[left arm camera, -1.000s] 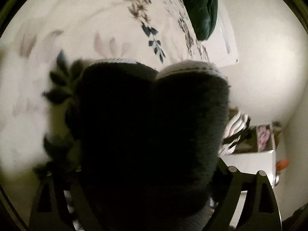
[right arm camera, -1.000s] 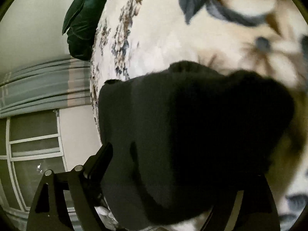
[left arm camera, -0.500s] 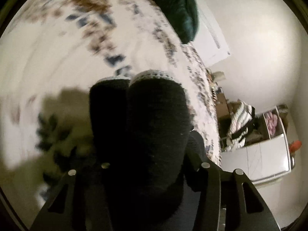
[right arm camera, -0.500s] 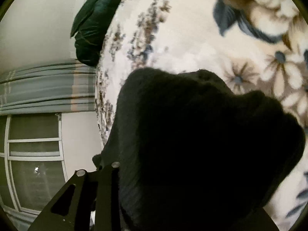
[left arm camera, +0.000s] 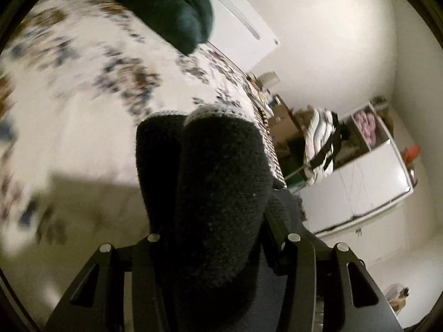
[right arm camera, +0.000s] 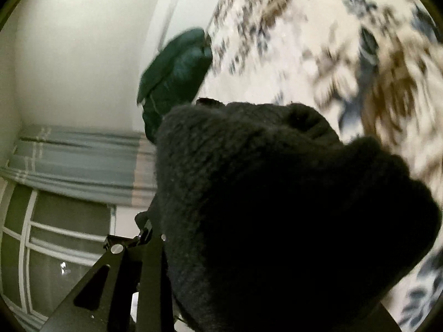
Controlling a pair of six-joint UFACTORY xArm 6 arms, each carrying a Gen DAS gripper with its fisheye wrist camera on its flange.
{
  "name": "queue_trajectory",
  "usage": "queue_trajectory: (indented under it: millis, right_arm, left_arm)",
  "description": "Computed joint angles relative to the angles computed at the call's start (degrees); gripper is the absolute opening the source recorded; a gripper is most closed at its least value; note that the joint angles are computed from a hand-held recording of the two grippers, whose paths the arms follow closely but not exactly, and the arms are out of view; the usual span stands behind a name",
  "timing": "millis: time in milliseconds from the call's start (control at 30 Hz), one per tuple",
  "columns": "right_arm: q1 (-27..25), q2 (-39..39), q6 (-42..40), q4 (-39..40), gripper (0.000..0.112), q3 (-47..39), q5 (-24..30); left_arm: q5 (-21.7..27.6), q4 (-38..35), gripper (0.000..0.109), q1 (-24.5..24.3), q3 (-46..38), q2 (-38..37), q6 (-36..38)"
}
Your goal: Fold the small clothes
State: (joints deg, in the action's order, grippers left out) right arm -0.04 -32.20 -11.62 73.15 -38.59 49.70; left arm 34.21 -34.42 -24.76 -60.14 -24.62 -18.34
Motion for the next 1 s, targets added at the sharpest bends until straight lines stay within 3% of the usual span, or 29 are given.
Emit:
queue_trajectory:
  millis: [167, 300, 400, 500, 633, 700, 733, 833, 900, 967, 1000]
  right_arm:
    - [-4.37, 11.12, -5.67, 4.91, 0.031, -7.76, -2.92]
    - [-6.62, 21.3, -9.85, 8.89, 0.031, -14.03, -6.27]
    - [-7.47, 28.93, -10.23, 8.63, 0.033, -17.7, -9.37]
    - [-9.3, 35.7, -0.94, -2.81, 0.046, -21.24, -8.21]
    - [-11.14, 35.26, 0.2, -9.04, 0.064, -21.95, -5.35]
    - [-11.03, 33.72, 3.6, -16.78, 0.074, -22.52, -4.14]
    - [-10.65, 32.54, 6.44, -22.46, 0.082, -22.89, -3.77]
    - [-8.89, 28.69, 12.31, -37.48, 0.093, -23.22, -3.17]
    - [-7.47, 25.57, 15.8, -47.49, 0.095, -23.53, -1.62]
    - [-5.53, 23.21, 17.91, -56.63, 0.103, -24.46, 0.21]
    - [-4.61, 21.76, 18.35, -60.18, 0.103, -24.31, 0.71]
  left_arm:
    - [6.22, -4.43, 0.044, 0.99, -23.47, 23.96, 10.22]
    - [11.45, -3.62, 0.045, 0.88, -38.85, 39.36, 12.32]
    - [16.05, 0.82, 0.047, 0.3, -46.77, 49.07, 9.13]
    - [11.92, -1.26, 0.056, -0.59, -43.07, 48.25, 9.1]
    - [11.32, 0.17, 0.056, -0.87, -37.9, 43.45, 5.84]
    - [11.67, 5.31, 0.054, -1.23, -37.32, 41.59, 1.01]
    - [11.2, 11.3, 0.054, -2.25, -35.33, 38.63, -2.67]
    - [17.19, 29.29, 0.055, -5.29, -37.49, 35.58, -14.54]
    - [22.45, 39.36, 0.077, -8.47, -38.38, 33.17, -20.66]
    - [29.34, 46.16, 0.091, -12.01, -40.78, 32.37, -25.67]
    - [33.76, 48.36, 0.091, -14.13, -42.64, 32.32, -27.86]
